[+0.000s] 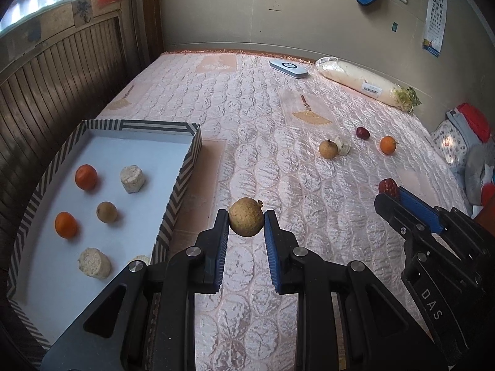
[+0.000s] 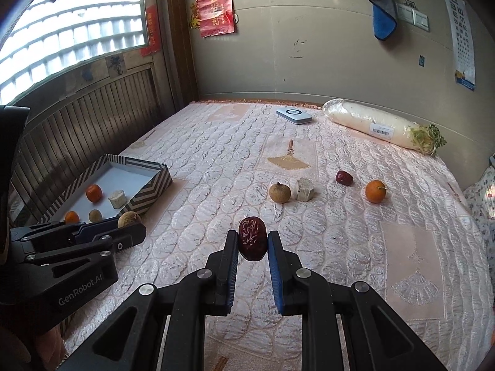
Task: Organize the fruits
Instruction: 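Carry the tan fruit in the left tool while the right tool carries the date to the tray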
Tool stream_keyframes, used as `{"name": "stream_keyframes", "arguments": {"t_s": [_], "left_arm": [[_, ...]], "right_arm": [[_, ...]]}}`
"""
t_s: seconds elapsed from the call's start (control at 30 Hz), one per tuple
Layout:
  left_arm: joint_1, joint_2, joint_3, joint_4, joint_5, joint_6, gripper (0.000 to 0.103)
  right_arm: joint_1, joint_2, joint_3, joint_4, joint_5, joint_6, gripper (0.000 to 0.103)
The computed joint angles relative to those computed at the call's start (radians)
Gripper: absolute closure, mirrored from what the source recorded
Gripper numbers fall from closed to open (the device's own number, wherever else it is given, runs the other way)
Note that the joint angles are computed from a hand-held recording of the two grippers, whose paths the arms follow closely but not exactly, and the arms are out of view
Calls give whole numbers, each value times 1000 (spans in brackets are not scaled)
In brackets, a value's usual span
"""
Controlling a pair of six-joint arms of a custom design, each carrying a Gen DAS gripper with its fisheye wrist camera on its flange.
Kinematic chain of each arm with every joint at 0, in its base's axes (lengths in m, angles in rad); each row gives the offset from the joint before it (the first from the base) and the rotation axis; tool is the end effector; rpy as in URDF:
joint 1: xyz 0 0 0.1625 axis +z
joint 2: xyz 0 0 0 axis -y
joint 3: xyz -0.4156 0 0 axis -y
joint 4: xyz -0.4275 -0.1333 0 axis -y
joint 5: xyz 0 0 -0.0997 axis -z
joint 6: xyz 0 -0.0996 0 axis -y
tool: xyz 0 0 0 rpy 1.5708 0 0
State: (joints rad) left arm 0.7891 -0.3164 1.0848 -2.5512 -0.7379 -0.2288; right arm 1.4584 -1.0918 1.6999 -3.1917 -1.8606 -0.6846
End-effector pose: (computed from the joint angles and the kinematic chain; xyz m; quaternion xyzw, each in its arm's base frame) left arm -0.4265 -0.7235 -0.0498 0.2070 0.8866 -0.2794 0.3052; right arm 0.0283 -0.6837 0.3211 0.1770 -0.8499 0.3933 0.3026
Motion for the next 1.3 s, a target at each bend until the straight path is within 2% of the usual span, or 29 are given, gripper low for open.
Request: {"name": "stream_keyframes", "arguments": {"t_s": [0.33, 0.67, 1.1, 1.3], "left_arm": [[14, -53, 79, -64, 69, -1, 81], [38, -136, 184, -136, 183, -31, 81], [83, -232, 289, -94, 254, -151, 81], [111, -275, 318, -22, 230, -234, 81]], "right_arm": [[24, 29, -16, 24, 2, -29, 85], [75, 100, -67, 82, 18, -73, 85], [144, 209, -146, 189, 19, -141, 85], [160, 262, -196, 270, 14, -159, 85]]}}
